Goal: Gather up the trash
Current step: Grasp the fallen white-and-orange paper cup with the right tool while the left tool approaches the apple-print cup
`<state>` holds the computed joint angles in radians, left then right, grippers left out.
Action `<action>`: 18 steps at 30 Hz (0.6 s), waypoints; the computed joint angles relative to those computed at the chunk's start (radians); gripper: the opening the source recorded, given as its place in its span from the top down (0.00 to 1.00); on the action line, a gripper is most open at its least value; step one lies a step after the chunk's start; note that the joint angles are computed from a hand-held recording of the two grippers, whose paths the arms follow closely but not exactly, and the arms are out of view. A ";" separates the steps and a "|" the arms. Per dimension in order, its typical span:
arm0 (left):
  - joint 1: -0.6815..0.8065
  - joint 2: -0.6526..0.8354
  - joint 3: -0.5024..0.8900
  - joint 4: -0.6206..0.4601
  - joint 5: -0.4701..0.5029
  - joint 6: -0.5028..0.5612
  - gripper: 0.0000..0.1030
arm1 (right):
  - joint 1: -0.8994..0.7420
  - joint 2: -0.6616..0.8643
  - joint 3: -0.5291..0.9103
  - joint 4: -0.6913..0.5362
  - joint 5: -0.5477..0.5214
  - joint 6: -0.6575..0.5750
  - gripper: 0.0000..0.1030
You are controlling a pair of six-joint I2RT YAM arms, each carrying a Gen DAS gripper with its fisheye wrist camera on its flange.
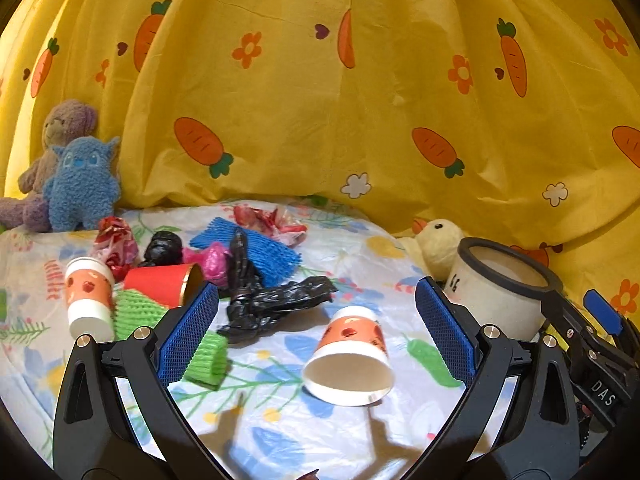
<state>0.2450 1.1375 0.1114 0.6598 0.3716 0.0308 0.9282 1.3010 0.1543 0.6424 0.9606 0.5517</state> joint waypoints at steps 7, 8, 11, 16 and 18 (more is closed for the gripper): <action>0.252 0.011 -0.033 0.009 0.139 0.073 0.06 | 0.098 0.198 0.096 -0.006 0.008 0.089 0.14; 0.277 0.018 -0.032 0.009 0.154 0.078 0.06 | 0.104 0.221 0.109 -0.004 0.001 0.093 0.14; 0.343 0.050 -0.027 0.015 0.194 0.098 0.06 | 0.115 0.306 0.167 -0.013 -0.020 0.101 0.14; 0.418 0.125 -0.013 0.057 0.232 0.126 0.06 | 0.109 0.426 0.257 -0.006 -0.080 0.065 0.18; 0.443 0.160 -0.001 0.069 0.246 0.133 0.06 | 0.094 0.470 0.303 -0.018 -0.110 0.044 0.23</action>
<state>0.6884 1.2972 0.1103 0.7285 0.6178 0.1634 1.0217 1.7712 0.4573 0.6244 0.8507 0.5960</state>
